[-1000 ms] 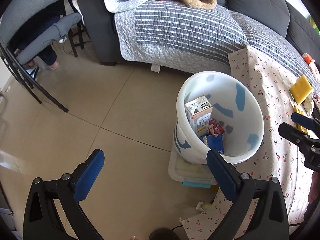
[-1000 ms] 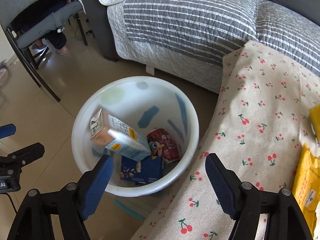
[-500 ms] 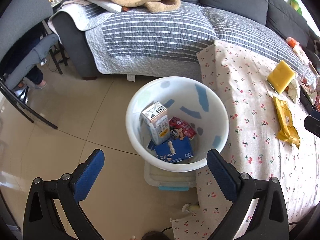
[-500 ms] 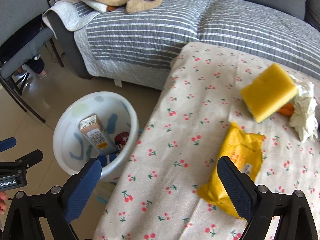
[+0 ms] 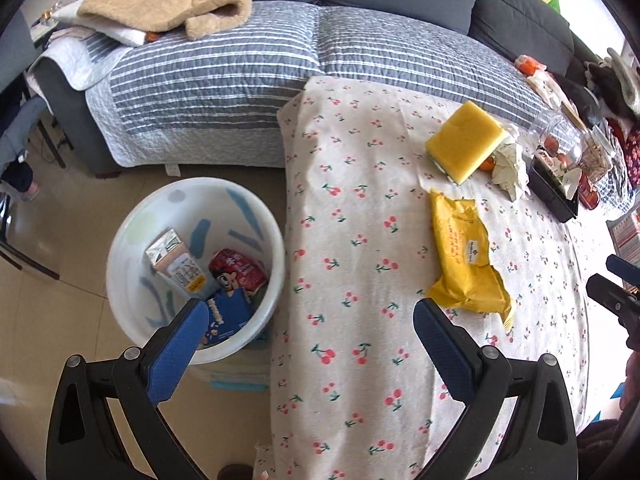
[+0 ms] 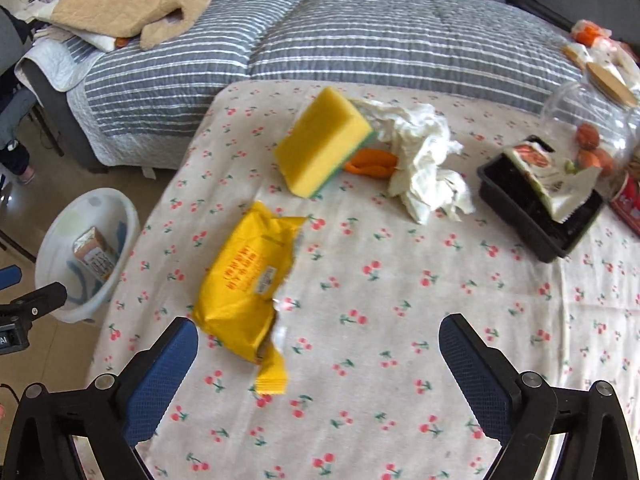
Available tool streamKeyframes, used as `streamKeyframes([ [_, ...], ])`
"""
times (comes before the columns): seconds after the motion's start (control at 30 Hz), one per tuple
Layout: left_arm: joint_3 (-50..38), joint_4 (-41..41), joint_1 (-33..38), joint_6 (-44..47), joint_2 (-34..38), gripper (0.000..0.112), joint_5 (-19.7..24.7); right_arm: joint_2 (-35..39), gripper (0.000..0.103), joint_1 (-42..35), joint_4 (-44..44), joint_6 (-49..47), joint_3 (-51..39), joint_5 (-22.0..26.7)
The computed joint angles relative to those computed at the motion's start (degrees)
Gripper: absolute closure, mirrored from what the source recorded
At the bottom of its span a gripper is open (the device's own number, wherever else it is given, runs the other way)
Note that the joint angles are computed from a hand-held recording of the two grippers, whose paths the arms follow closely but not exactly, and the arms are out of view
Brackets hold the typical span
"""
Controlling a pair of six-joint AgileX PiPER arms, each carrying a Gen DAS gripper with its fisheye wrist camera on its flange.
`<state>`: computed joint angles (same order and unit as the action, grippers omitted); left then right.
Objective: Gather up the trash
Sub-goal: 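Grasp the yellow snack bag with the left tool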
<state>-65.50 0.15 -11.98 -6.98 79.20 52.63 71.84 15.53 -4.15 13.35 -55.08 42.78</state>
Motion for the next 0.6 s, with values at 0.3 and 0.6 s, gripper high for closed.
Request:
streamKeyframes([
  [0.3,-3.3,2.3,-8.8,-5.7,4.7,0.009,-0.7,-2.7,0.001,-19.8,11.6,-18.5,4.0,2.4],
  [0.6,-7.8,-6.2,-9.7,-3.8,9.9,0.009,1.3,-2.0,0.001,-32.3,15.9,-31.1,6.7,3.2],
])
